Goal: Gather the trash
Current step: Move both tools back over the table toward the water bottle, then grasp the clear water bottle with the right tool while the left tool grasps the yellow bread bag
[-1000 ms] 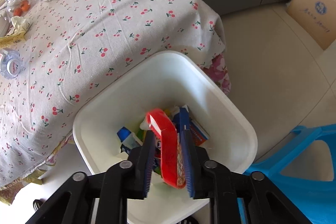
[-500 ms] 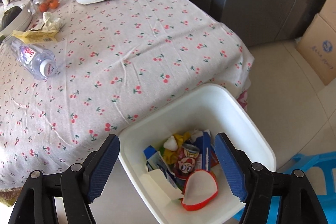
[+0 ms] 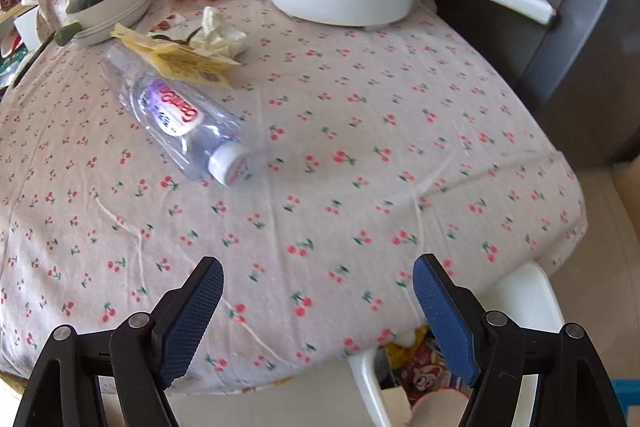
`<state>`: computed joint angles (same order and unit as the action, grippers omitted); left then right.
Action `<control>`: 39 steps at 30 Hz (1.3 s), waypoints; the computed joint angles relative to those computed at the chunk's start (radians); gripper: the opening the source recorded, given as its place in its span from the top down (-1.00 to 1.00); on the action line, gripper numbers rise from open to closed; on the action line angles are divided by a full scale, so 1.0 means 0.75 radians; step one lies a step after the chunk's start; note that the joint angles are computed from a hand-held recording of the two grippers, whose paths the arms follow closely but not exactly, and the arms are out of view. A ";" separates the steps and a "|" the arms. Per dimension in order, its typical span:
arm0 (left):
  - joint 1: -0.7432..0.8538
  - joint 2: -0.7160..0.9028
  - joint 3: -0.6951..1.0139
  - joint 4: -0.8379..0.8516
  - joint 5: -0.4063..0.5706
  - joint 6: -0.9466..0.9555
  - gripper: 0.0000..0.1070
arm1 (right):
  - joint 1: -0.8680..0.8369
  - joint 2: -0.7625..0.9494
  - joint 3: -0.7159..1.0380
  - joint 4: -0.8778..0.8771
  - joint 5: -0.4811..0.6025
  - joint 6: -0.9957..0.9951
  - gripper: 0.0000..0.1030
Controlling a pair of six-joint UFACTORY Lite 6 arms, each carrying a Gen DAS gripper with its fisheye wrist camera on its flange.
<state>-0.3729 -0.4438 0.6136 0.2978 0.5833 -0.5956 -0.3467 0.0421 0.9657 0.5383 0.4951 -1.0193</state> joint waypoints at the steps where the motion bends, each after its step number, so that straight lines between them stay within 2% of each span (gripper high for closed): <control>1: 0.022 0.002 0.002 -0.017 -0.007 0.024 -0.92 | 0.049 0.026 0.022 0.006 -0.014 0.008 -0.58; 6: 0.070 0.035 0.006 -0.059 -0.024 0.102 -0.93 | 0.275 0.233 0.177 0.039 -0.098 -0.002 -0.61; 10: 0.060 0.050 0.005 -0.026 -0.020 0.084 -0.93 | 0.420 0.456 0.365 -0.116 -0.140 0.179 -0.61; 13: 0.057 0.067 0.013 -0.005 -0.022 0.076 -0.93 | 0.480 0.604 0.500 -0.266 -0.155 0.350 -0.61; 16: 0.057 0.090 0.027 -0.004 -0.030 0.077 -0.92 | 0.479 0.710 0.602 -0.229 -0.111 0.331 -0.60; 19: 0.068 0.115 0.042 -0.020 -0.039 0.096 -0.92 | 0.461 0.708 0.583 -0.114 -0.130 0.211 -0.58; 22: 0.062 0.136 0.050 -0.018 -0.046 0.084 -0.92 | 0.441 0.639 0.502 -0.066 -0.123 0.092 -0.40; 25: 0.048 0.146 0.055 -0.028 -0.047 0.087 -0.93 | 0.404 0.553 0.425 -0.145 -0.041 0.088 -0.31; 26: 0.045 0.144 0.055 -0.034 -0.047 0.089 -0.93 | 0.385 0.506 0.384 -0.143 -0.010 0.057 -0.16; 27: 0.041 0.140 0.054 -0.038 -0.046 0.090 -0.93 | 0.365 0.475 0.365 -0.166 0.045 0.056 -0.13; 29: 0.038 0.134 0.051 -0.052 -0.048 0.098 -0.93 | 0.324 0.456 0.363 -0.235 0.192 0.116 -0.12; 30: 0.040 0.132 0.051 -0.062 -0.049 0.104 -0.92 | 0.308 0.431 0.336 -0.222 0.218 0.080 -0.12; 33: 0.047 0.130 0.050 -0.101 -0.053 0.132 -0.93 | 0.301 0.383 0.289 -0.186 0.215 0.028 -0.16; 35: 0.050 0.123 0.048 -0.107 -0.053 0.129 -0.93 | 0.320 0.410 0.333 -0.154 0.222 0.059 -0.26; 39: 0.090 0.101 0.040 -0.132 -0.051 0.162 -0.93 | 0.421 0.539 0.491 -0.189 0.201 0.214 -0.28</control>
